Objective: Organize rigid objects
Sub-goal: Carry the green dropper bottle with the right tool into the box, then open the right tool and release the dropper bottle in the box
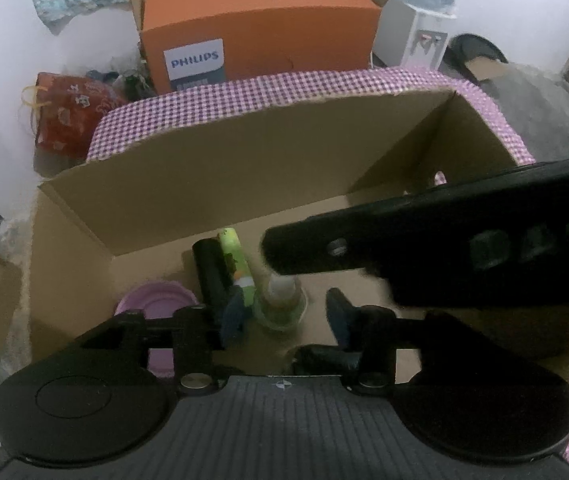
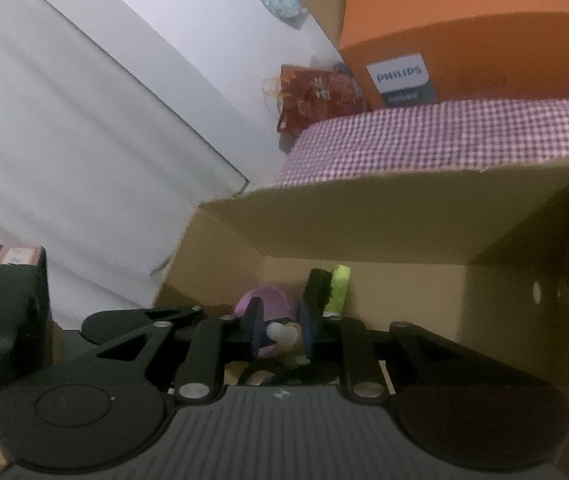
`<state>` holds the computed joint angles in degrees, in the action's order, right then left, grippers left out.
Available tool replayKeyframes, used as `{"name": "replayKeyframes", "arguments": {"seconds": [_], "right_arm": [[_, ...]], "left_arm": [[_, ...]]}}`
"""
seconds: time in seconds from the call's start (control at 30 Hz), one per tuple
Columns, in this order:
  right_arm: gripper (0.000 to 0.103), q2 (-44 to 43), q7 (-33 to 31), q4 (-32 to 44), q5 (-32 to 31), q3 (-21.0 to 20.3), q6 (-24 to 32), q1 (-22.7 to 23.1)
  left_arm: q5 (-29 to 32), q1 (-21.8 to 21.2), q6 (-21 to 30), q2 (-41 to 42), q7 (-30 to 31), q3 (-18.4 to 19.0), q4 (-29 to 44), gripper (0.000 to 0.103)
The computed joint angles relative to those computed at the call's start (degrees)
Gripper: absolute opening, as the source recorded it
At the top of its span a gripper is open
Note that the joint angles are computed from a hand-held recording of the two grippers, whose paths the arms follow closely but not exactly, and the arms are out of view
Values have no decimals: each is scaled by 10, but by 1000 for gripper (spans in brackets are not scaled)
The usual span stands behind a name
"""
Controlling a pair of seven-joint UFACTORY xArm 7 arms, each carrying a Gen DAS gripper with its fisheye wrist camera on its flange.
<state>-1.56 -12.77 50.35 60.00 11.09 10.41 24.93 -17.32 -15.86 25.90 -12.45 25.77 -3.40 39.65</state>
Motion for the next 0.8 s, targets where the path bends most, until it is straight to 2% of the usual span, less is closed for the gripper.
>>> {"name": "replayKeyframes", "arguments": {"seconds": [0.1,0.2,0.27,0.33,0.43,0.5,0.57,0.63,0.8], "right_arm": [[24,-38,-1,-23,15,-1,-8,7],[30,-94,25,-62,-2,-5,-30,25],[46,-135,62,-92,-34,2,-48,30],[54,-188,112,-129,-72,26,-68,23],[57,-264,189,-173,-125,77,-73,-7],[63,-315,232,-201,-144,109,-78,-19],[71,-363,285,-229,-160,159,-83,-44],[71,-409,344,-254,-170,215,-80,-71],[71,-489,491,-299,-174,327,-54,-96]], "left_arm": [[-14,-3,-3,-26,12,8,-12,57],[-27,-10,-6,-64,26,19,-29,64],[-35,-17,-10,-99,37,27,-45,71],[-39,-25,-11,-140,48,36,-66,76],[-31,-31,-6,-218,52,43,-105,83],[-24,-36,-11,-272,51,47,-137,87],[-23,-47,-9,-332,50,58,-173,92],[-22,-54,4,-392,46,70,-209,95],[-4,-46,49,-526,23,75,-287,95]]}}
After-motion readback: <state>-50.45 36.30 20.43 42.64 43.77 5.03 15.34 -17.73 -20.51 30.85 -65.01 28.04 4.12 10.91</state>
